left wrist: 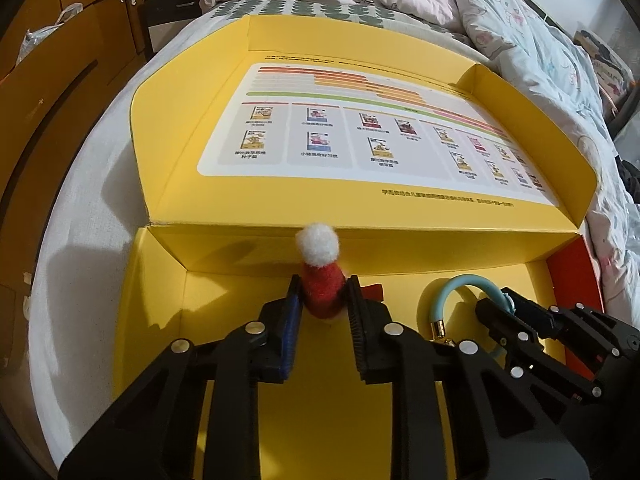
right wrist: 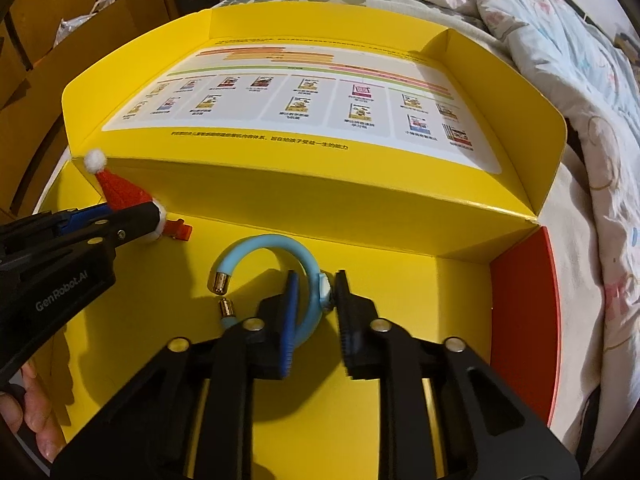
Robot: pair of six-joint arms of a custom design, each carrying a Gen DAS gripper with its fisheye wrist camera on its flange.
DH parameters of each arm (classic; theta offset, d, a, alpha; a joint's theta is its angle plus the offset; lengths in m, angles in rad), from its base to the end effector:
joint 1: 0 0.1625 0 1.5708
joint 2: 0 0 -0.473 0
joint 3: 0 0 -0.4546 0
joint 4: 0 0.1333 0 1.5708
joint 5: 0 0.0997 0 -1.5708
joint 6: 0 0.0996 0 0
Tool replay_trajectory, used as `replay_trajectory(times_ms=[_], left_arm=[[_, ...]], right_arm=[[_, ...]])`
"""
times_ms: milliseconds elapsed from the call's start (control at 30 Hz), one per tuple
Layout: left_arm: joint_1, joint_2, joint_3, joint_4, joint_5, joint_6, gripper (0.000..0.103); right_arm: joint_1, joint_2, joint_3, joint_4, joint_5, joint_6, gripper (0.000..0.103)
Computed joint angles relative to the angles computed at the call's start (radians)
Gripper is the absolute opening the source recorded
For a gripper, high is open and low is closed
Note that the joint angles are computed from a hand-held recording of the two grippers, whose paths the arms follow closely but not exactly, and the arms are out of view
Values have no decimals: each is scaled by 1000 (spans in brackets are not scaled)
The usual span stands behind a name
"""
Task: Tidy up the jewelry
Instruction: 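Carry the Santa hat and blue hair tie out of the box over the bed with both tools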
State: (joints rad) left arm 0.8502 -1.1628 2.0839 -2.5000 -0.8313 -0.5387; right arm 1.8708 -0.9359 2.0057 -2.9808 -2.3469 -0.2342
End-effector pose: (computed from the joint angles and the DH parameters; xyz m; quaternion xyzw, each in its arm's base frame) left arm -0.2209 -0.5553 0.1619 0.0832 0.9287 -0.2159 0.2899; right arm 0.2429 -0.5703 0.1109 0.1790 -0.8968 0.1689 0.3676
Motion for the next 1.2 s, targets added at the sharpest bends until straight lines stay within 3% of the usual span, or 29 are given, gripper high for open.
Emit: replay_trajectory(times_ms=[600, 867, 1200], left_arm=[[-56, -76, 19, 65, 8, -44, 20], [-137, -212, 54, 215, 53, -144, 20], [-219, -436, 125, 533, 123, -367, 20]], right_arm=[[4, -120, 30, 99, 85, 87, 15], [42, -284, 77, 161, 124, 137, 15], [48, -509, 148, 252, 76, 195, 15]])
